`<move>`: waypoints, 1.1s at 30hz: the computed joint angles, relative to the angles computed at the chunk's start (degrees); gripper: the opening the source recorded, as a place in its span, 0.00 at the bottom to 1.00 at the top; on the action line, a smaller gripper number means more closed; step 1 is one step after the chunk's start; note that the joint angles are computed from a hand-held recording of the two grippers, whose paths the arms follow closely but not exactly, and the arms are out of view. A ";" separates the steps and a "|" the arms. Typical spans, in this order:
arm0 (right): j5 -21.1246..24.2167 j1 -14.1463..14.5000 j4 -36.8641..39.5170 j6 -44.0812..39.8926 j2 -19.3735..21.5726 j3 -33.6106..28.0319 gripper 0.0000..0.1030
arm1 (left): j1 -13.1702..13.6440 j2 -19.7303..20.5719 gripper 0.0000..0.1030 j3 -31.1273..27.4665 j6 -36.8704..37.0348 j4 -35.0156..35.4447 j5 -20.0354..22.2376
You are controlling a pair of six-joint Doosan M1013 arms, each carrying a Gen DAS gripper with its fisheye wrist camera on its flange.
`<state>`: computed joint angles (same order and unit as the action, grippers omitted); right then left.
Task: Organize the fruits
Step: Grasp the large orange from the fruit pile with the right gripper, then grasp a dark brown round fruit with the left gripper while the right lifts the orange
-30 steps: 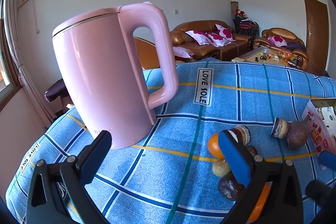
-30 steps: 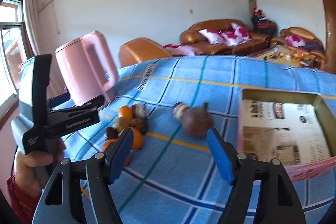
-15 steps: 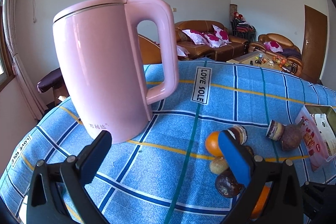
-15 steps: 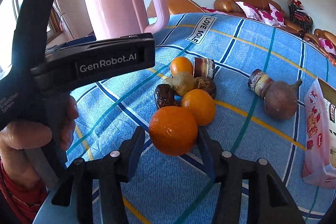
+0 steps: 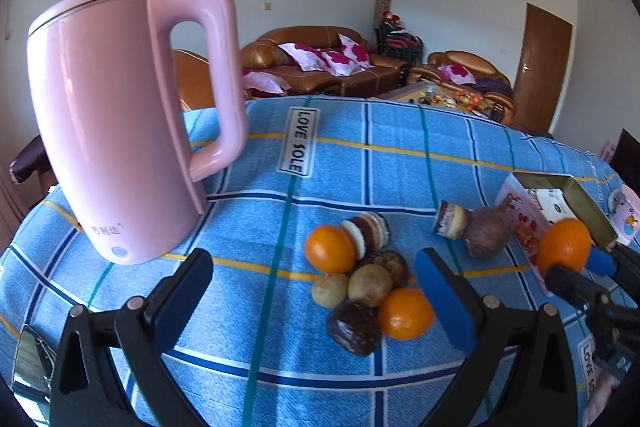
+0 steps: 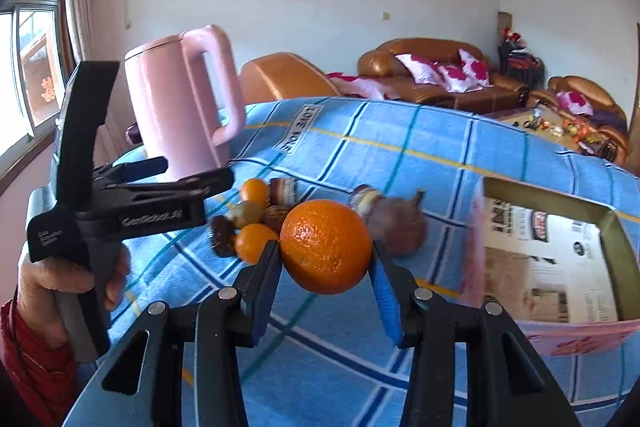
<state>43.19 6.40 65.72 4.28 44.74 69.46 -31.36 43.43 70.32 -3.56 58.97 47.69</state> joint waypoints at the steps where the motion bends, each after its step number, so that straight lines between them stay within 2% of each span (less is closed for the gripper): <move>1: -0.79 -0.11 -0.39 0.66 0.19 -0.33 0.45 | 0.15 -0.27 0.98 0.48 1.00 -0.89 -1.85; 6: -0.66 -0.62 -3.52 6.71 1.36 -2.79 0.45 | 0.98 0.10 0.90 0.03 9.24 -10.86 -2.63; 8: -0.59 -0.92 -2.87 6.32 1.10 -2.54 0.45 | 1.21 -0.47 0.88 1.23 9.65 -11.66 -4.87; 9: -0.64 -0.92 -2.51 5.96 0.99 -2.38 0.45 | 1.17 -0.65 0.85 1.52 10.26 -11.67 -5.22; 13: -0.32 -0.91 -2.12 5.09 0.76 -2.12 0.45 | 1.02 -1.05 0.85 2.57 14.62 -13.60 -6.43; 15: -0.44 -0.75 -2.64 5.51 1.02 -2.44 0.45 | 0.77 -0.44 0.85 1.62 16.88 -14.43 -4.56; 19: 0.72 -0.89 -3.24 6.71 1.31 -2.93 0.45 | 0.75 0.14 0.70 0.64 18.79 -15.67 -2.52; 24: 0.49 -0.95 -2.63 6.40 1.19 -2.67 0.45 | 1.24 0.14 0.69 0.63 18.52 -17.78 -1.55; 27: 0.55 -0.90 -2.91 6.68 1.21 -2.72 0.45 | 1.23 0.48 0.61 -0.03 19.99 -18.59 -1.08; 31: -0.04 -0.90 -2.17 5.93 1.06 -2.43 0.45 | 1.16 0.34 0.38 0.23 20.66 -18.22 -2.38; 33: -0.65 -0.92 -1.48 5.58 0.98 -2.28 0.45 | 1.12 0.31 0.37 0.26 20.44 -17.95 -2.54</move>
<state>42.55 5.48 64.24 9.86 45.72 67.18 -30.25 43.74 70.59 16.89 41.02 45.15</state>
